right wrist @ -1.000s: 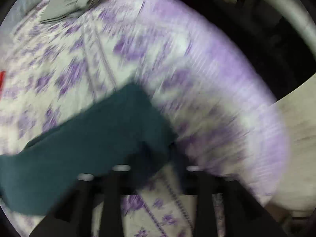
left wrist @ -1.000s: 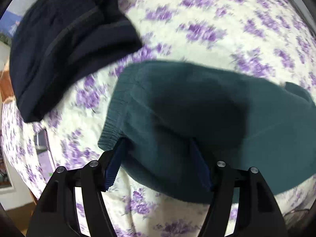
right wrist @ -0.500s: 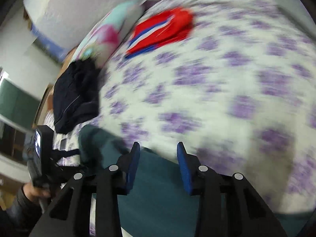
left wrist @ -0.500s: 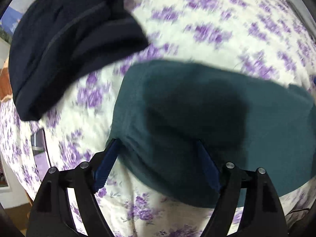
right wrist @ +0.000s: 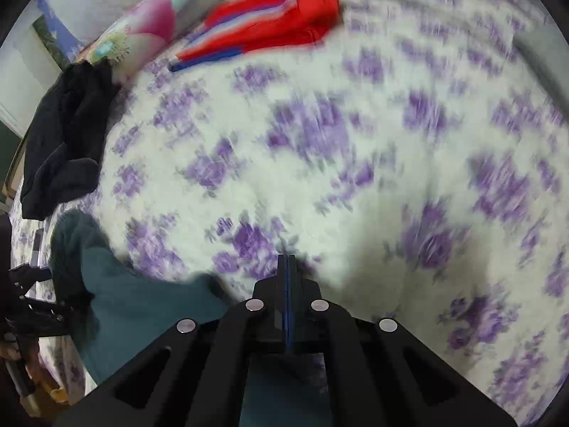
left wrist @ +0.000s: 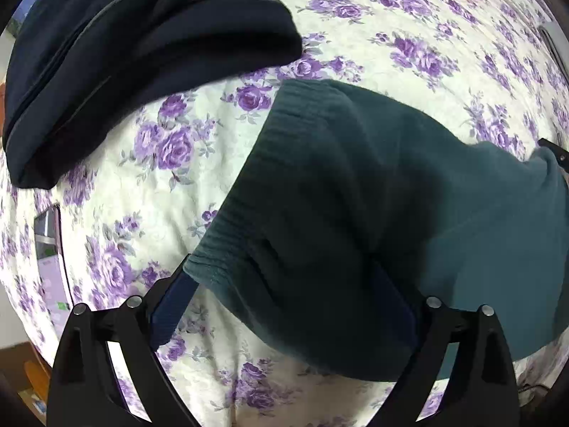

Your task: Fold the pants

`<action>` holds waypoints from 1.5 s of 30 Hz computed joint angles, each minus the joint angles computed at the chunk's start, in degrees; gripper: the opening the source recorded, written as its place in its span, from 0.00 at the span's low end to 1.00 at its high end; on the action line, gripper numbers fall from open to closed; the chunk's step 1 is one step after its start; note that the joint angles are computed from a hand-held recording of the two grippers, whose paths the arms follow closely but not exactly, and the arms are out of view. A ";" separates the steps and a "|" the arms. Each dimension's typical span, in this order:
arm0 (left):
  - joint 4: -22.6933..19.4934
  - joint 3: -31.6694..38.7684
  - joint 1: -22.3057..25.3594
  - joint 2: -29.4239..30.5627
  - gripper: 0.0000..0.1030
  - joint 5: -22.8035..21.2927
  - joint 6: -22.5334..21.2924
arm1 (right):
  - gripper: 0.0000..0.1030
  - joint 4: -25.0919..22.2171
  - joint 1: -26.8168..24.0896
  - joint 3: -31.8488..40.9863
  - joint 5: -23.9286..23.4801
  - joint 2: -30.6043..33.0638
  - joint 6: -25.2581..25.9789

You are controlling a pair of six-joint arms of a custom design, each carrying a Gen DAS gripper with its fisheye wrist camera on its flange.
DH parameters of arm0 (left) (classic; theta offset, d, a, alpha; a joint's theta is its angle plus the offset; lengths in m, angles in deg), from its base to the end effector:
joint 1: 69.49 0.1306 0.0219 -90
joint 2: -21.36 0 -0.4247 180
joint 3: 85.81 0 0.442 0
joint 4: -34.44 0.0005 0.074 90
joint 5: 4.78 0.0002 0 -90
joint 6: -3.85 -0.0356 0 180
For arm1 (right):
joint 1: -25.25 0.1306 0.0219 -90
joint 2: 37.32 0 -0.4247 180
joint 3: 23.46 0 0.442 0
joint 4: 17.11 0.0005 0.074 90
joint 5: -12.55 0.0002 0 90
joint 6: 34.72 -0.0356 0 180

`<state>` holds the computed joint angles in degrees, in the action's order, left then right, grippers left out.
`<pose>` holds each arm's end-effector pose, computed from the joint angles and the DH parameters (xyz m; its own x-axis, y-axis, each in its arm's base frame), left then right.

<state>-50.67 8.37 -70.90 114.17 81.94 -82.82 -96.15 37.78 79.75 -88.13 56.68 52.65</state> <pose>0.4962 -0.0107 0.4564 -0.9931 -0.0336 -0.1122 -0.0394 0.9979 0.0504 0.5114 0.1199 0.5226 -0.9280 -0.1601 -0.3365 -0.2332 0.9538 0.1896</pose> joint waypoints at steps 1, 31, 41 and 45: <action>-0.40 0.41 -0.20 -0.04 0.88 -0.68 -1.07 | 0.04 1.99 -1.50 -0.70 -1.79 -1.33 -2.83; 0.33 5.76 -4.51 4.69 0.96 -19.03 6.01 | 0.00 -1.57 -7.24 -15.29 -1.60 -16.69 -7.91; 4.01 7.09 -7.18 -1.84 0.96 -8.47 2.48 | 0.56 -3.29 -41.53 -19.38 -4.95 -33.06 -13.09; 2.97 3.36 -8.81 -4.06 0.96 -1.75 2.22 | 0.56 -8.38 -56.14 -22.64 -13.42 -35.57 -10.53</action>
